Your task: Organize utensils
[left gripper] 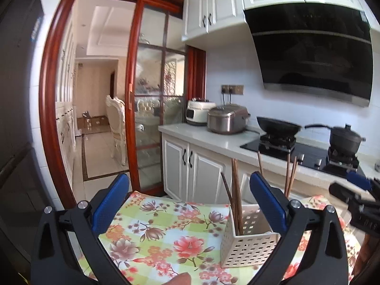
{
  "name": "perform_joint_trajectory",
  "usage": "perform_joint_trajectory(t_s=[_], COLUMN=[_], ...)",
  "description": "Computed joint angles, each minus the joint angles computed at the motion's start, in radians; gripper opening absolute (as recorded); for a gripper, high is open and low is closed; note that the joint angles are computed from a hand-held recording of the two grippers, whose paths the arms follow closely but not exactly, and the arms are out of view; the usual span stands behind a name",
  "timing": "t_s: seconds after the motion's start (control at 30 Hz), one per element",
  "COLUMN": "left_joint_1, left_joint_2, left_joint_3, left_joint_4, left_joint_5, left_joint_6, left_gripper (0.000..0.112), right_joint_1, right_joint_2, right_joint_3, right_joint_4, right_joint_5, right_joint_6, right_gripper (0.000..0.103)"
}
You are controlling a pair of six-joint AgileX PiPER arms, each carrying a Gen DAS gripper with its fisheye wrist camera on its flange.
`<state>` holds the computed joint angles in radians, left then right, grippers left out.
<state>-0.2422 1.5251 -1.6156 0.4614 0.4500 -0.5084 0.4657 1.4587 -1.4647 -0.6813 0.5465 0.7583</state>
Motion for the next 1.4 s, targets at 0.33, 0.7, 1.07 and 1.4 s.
perform_joint_trajectory(t_s=[0.33,0.7,1.07,1.4], left_joint_1=[-0.091,-0.102,-0.14,-0.126], left_joint_2=[-0.118,-0.124,-0.146,-0.152], left_joint_3=[0.231,0.293,0.279,0.285], left_joint_4=[0.052,-0.096,-0.016,-0.066], left_joint_5=[-0.028,-0.016,0.035,0.03], left_joint_6=[-0.007,0.11,0.031,0.08], left_gripper=[0.098,0.098,0.098,0.098], right_joint_1=[0.108,0.023,0.071,0.08], right_joint_2=[-0.067,-0.126,-0.14,-0.138], right_joint_3=[0.185,0.234,0.2,0.198], right_joint_4=[-0.159,0.03,0.032,0.023], right_joint_5=[0.047,0.037,0.109,0.108], right_joint_6=[0.197,0.057,0.05,0.059], right_gripper=[0.084,0.084,0.084,0.084])
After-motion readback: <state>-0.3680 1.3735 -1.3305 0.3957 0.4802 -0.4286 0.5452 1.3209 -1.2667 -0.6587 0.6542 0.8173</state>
